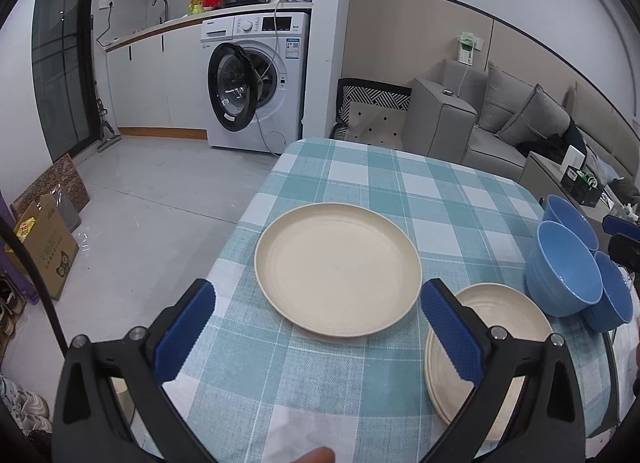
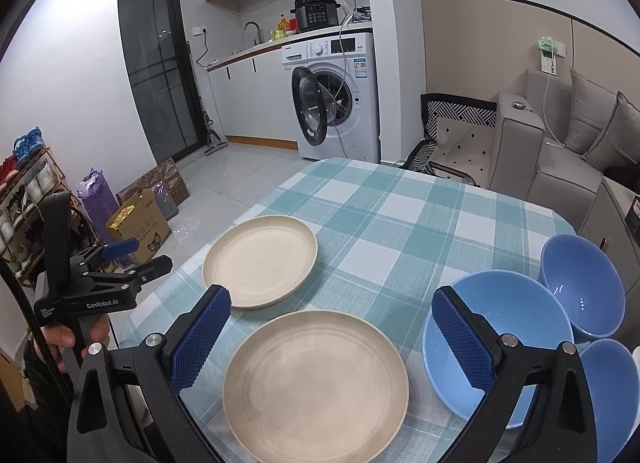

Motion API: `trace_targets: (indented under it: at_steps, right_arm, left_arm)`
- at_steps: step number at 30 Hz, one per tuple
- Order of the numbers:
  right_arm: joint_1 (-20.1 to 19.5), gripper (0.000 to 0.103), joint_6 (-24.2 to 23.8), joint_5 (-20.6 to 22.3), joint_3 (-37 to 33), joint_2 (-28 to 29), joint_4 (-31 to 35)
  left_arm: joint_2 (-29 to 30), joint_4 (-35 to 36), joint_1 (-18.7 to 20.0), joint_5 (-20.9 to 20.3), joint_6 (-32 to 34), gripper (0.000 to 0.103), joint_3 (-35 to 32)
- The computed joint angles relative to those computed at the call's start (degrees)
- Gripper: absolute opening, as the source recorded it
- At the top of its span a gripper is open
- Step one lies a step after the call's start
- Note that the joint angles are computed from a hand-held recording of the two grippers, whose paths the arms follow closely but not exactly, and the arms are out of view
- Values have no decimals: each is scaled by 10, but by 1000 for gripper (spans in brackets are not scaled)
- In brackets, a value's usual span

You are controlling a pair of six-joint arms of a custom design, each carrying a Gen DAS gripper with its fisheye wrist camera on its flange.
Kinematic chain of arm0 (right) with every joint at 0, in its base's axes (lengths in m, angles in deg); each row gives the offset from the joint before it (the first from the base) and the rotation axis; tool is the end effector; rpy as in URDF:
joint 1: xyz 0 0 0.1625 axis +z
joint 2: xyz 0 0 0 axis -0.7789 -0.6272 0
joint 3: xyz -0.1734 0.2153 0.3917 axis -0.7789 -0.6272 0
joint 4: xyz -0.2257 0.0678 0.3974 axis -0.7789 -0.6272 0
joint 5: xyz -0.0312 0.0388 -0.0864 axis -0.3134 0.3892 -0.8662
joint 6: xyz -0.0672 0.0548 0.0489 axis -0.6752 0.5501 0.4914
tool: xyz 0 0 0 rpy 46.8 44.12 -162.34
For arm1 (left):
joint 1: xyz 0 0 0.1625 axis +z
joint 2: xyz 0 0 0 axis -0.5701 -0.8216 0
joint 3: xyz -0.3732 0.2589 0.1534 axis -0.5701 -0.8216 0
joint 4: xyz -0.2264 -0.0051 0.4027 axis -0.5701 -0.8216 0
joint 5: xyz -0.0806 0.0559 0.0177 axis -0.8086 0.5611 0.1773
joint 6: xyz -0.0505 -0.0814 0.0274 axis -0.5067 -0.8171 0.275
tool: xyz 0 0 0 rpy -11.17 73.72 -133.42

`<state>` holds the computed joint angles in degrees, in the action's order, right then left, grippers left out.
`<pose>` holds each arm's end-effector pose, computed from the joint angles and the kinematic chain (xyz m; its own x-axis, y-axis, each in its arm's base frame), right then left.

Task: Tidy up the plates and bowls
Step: 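Pull both grippers back from the stacked plates, then move both grippers to the rim of the remaining cream plate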

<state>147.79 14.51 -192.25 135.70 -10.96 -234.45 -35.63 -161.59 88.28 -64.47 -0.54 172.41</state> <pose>0.1575 -0.5327 0.2300 -0.7605 -0.1900 0.6209 -0.5750 0.6413 -0.5081 -0.1643 -0.5581 0.1293 -0.7631 0.2137 -0.6100 0.5820 0.6376 -0.5047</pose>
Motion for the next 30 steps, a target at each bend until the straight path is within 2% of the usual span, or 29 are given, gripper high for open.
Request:
trace_targets:
  at_steps: [14, 16, 22, 30]
  right_arm:
    - [-1, 102, 30, -19, -56, 48, 33]
    - [-1, 102, 31, -23, -66, 57, 34]
    - [-3, 102, 44, -26, -99, 82, 63]
    - [-5, 102, 46, -25, -143, 113, 107]
  left_arm:
    - [28, 1, 38, 21, 4, 103, -62]
    - [29, 11, 44, 12, 6, 103, -69]
    - [37, 21, 54, 8, 8, 103, -87]
    - [51, 53, 63, 26, -11, 103, -106]
